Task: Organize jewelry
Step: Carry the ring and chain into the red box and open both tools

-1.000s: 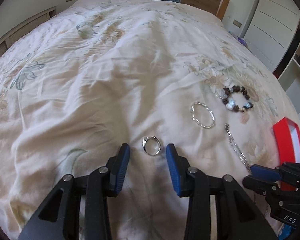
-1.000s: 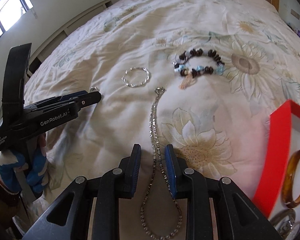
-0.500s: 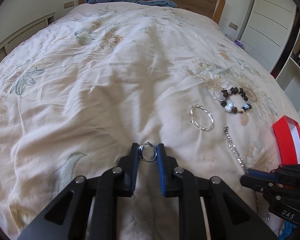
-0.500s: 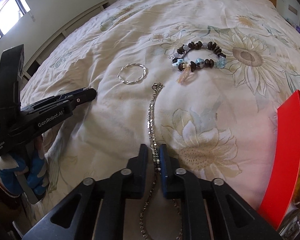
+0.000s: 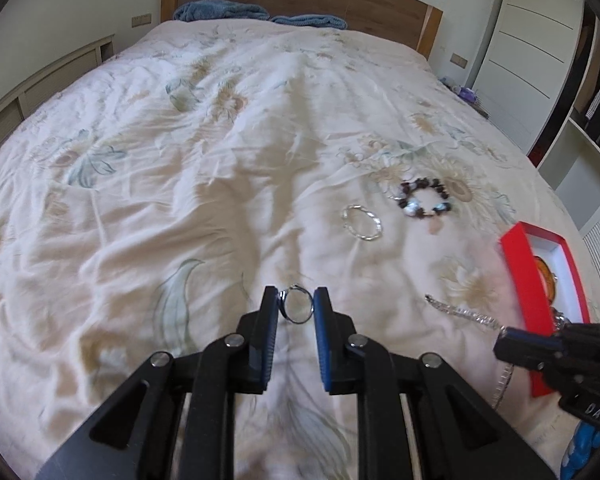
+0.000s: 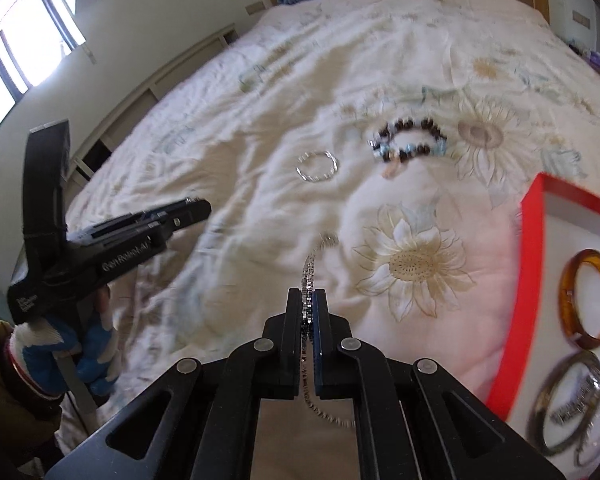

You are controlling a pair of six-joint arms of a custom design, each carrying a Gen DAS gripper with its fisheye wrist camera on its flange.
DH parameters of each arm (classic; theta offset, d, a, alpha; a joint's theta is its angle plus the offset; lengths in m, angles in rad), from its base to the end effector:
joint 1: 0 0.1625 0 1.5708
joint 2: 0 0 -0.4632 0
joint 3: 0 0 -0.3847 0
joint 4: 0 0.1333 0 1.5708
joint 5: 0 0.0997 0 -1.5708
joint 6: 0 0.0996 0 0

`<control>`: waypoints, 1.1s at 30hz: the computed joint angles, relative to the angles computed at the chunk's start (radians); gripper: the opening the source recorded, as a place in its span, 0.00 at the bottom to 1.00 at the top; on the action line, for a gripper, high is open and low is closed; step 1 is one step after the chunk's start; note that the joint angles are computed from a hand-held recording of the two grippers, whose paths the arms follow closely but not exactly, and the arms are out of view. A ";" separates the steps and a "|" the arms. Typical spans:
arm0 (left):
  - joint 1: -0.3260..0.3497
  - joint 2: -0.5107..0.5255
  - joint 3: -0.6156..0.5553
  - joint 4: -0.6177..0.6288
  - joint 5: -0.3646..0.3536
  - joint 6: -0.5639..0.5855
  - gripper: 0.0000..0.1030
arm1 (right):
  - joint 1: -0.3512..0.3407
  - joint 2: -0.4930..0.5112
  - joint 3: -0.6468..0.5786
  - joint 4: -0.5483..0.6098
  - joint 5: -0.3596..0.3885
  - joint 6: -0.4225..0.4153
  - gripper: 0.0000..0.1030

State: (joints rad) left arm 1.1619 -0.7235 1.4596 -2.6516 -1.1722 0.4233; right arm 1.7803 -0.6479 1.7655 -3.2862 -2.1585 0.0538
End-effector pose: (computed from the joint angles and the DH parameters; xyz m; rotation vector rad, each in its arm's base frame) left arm -0.1432 -0.7631 0.1582 1.0063 2.5125 -0.4669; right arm 0.2151 -0.6360 0.0838 -0.0381 -2.5174 0.8653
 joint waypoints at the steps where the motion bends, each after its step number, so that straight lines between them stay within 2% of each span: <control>1: -0.004 -0.010 0.010 -0.004 -0.002 -0.001 0.16 | 0.010 -0.007 0.008 -0.010 -0.006 0.001 0.05; 10: -0.061 -0.107 0.131 -0.034 -0.040 -0.017 0.16 | 0.097 -0.077 0.102 -0.131 -0.084 -0.004 0.05; 19: -0.153 -0.107 0.212 -0.030 -0.119 -0.045 0.16 | 0.111 -0.193 0.253 -0.290 -0.204 -0.026 0.05; 26: -0.233 -0.019 0.229 -0.020 -0.183 -0.066 0.16 | 0.046 -0.294 0.372 -0.367 -0.279 -0.055 0.05; 33: -0.283 0.104 0.181 -0.022 -0.184 -0.072 0.16 | -0.085 -0.343 0.447 -0.404 -0.229 -0.061 0.05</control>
